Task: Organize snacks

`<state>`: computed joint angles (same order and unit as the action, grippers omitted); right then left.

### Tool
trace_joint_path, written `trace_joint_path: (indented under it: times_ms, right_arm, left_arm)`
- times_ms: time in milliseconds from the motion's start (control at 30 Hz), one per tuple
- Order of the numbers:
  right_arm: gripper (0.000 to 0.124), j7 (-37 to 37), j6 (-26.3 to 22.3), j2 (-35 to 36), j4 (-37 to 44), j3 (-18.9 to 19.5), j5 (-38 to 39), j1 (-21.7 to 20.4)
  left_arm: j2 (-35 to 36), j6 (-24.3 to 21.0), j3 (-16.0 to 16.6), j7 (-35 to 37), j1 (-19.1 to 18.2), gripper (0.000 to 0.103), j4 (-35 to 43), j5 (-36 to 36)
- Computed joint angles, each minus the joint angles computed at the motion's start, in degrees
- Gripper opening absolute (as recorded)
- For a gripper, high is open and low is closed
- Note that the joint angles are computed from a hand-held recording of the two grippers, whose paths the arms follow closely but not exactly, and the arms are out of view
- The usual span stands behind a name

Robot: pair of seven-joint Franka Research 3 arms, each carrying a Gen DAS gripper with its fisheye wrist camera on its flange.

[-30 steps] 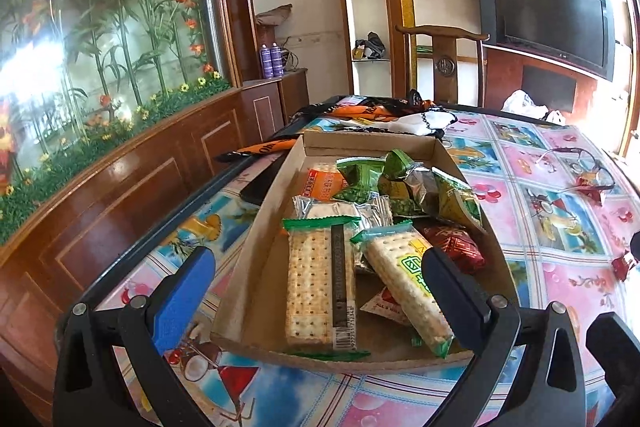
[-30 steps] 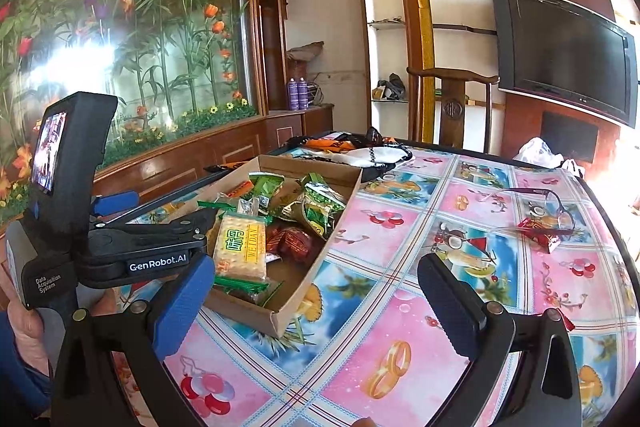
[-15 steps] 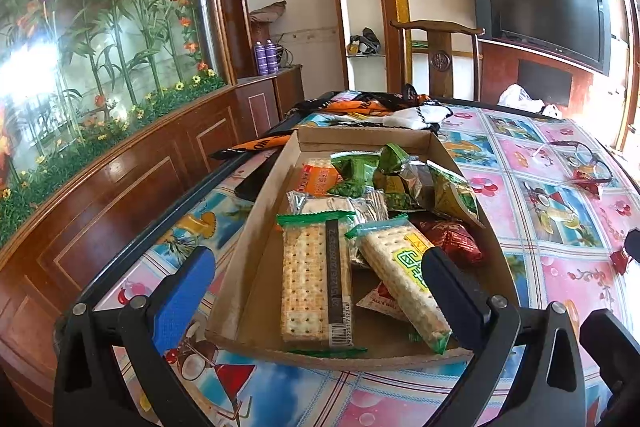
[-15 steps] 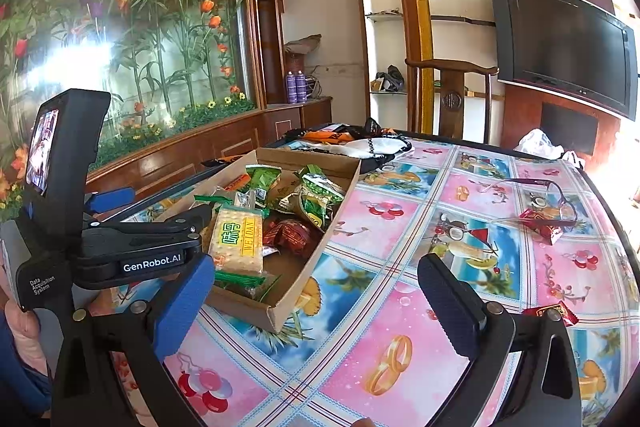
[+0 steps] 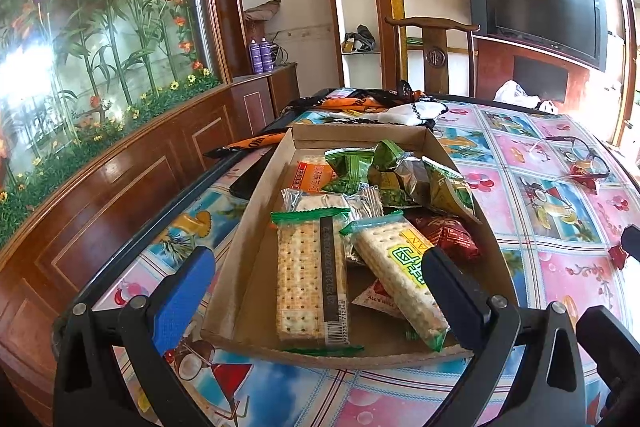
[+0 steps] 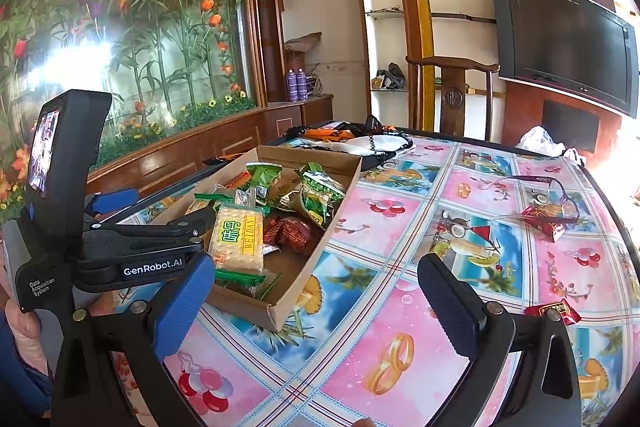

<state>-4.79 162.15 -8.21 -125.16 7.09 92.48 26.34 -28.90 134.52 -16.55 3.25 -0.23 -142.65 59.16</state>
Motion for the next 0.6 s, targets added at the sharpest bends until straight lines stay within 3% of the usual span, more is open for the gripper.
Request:
trace_joint_path:
  times_ms: [600]
  right_arm:
    - [0.102,0.71,0.28,0.27,0.1,0.02,-0.7,0.0]
  left_arm:
    - [-0.39,1.61,0.31,0.75,0.3,0.103,-0.34,-0.66]
